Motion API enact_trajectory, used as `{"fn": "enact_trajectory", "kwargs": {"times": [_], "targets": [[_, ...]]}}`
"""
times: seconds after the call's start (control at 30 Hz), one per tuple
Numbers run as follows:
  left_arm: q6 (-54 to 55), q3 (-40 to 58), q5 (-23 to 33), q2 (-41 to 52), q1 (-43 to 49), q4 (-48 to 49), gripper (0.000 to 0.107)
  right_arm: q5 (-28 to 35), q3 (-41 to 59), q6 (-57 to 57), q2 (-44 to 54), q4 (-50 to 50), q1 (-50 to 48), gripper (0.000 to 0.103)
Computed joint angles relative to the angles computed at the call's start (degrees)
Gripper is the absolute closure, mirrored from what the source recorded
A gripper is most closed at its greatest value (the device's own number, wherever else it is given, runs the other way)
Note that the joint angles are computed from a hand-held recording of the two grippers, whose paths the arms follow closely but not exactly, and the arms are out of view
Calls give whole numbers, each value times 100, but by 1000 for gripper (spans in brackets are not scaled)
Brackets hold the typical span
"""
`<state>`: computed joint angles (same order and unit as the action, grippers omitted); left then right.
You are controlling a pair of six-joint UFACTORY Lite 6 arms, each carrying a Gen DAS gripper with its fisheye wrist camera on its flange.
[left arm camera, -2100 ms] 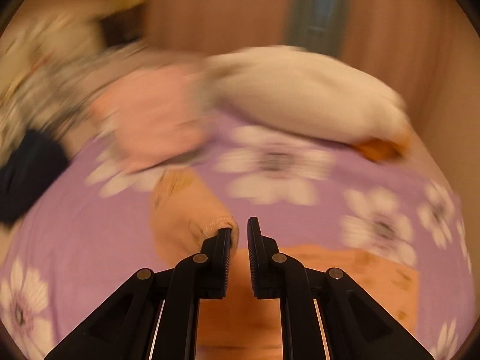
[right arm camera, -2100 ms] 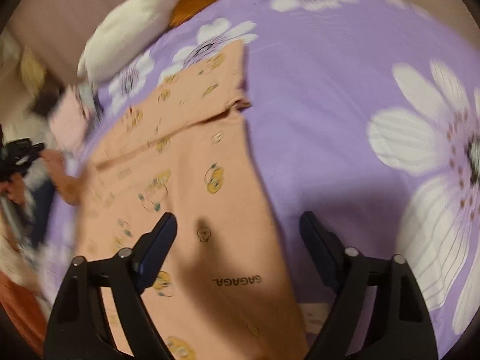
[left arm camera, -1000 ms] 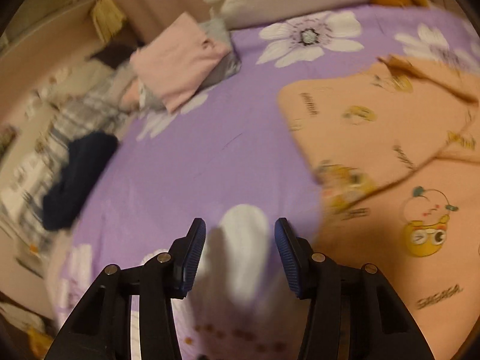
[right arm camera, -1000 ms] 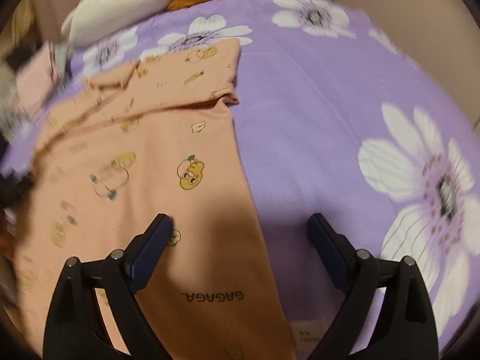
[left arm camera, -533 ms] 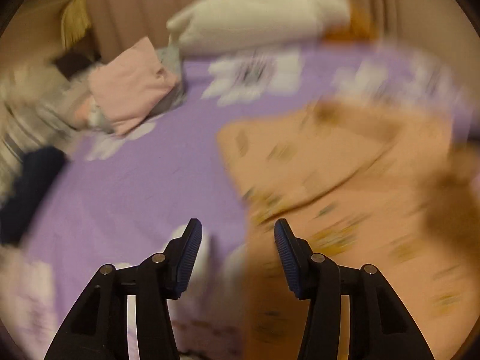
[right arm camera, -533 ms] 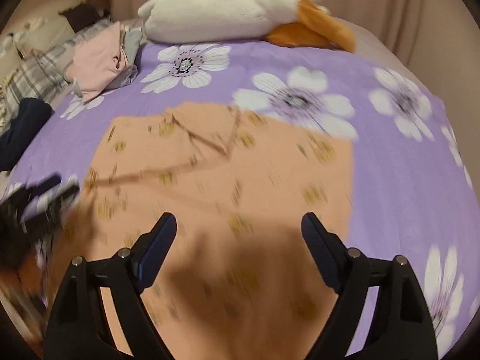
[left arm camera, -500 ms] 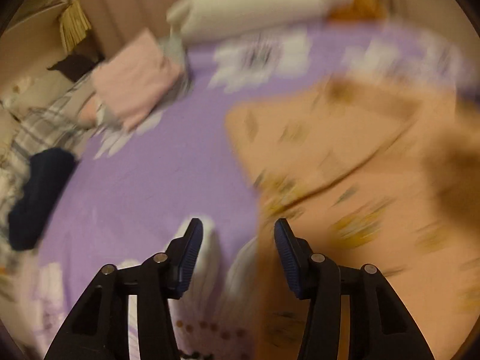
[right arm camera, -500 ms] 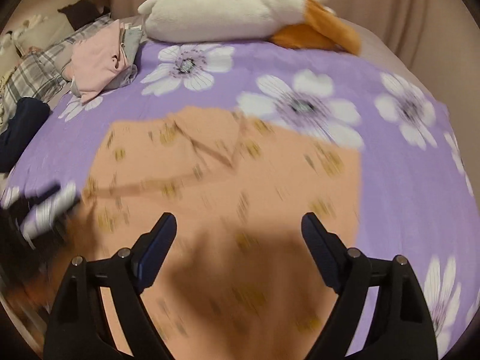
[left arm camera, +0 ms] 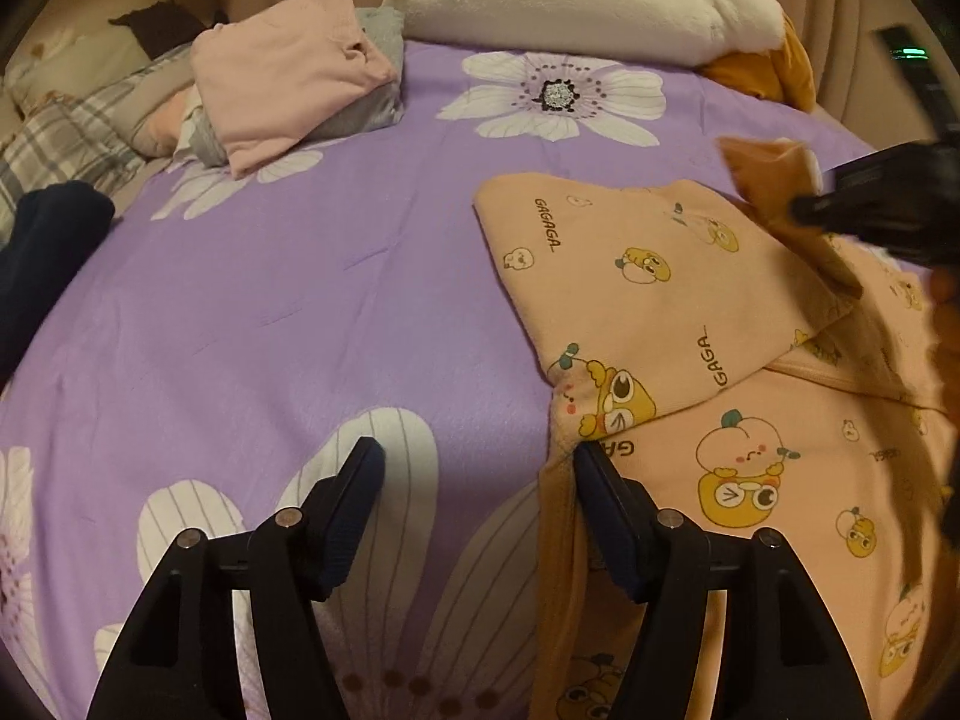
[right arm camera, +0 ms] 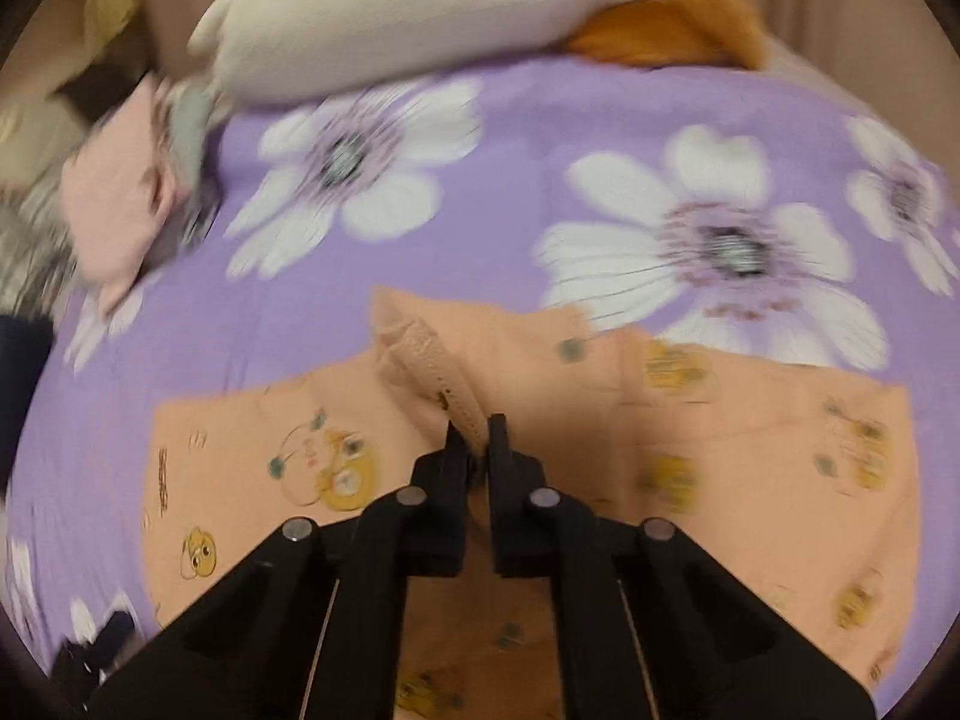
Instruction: Fold small clothes
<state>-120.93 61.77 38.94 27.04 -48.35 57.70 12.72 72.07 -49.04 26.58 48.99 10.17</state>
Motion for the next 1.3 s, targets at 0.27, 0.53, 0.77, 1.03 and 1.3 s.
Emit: {"fn": "enact_trajectory", "kwargs": {"times": [0.27, 0.53, 0.77, 1.03, 1.3], "targets": [[-51, -68, 79, -78, -89, -164, 39, 3061, -668, -1578, -1760, 1730, -2714, 98], [-161, -59, 0, -104, -22, -230, 39, 3060, -995, -1913, -835, 1797, -3628, 96], [-311, -354, -87, -326, -59, -123, 35, 3407, -613, -2104, 262, 1449, -4252, 98], [-937, -663, 1062, -1611, -806, 62, 39, 3085, -1691, -3422, -1771, 1931, -4865, 88], [76, -56, 51, -216, -235, -466, 38, 2269, -1572, -2558, -684, 995, -3221, 99]]}}
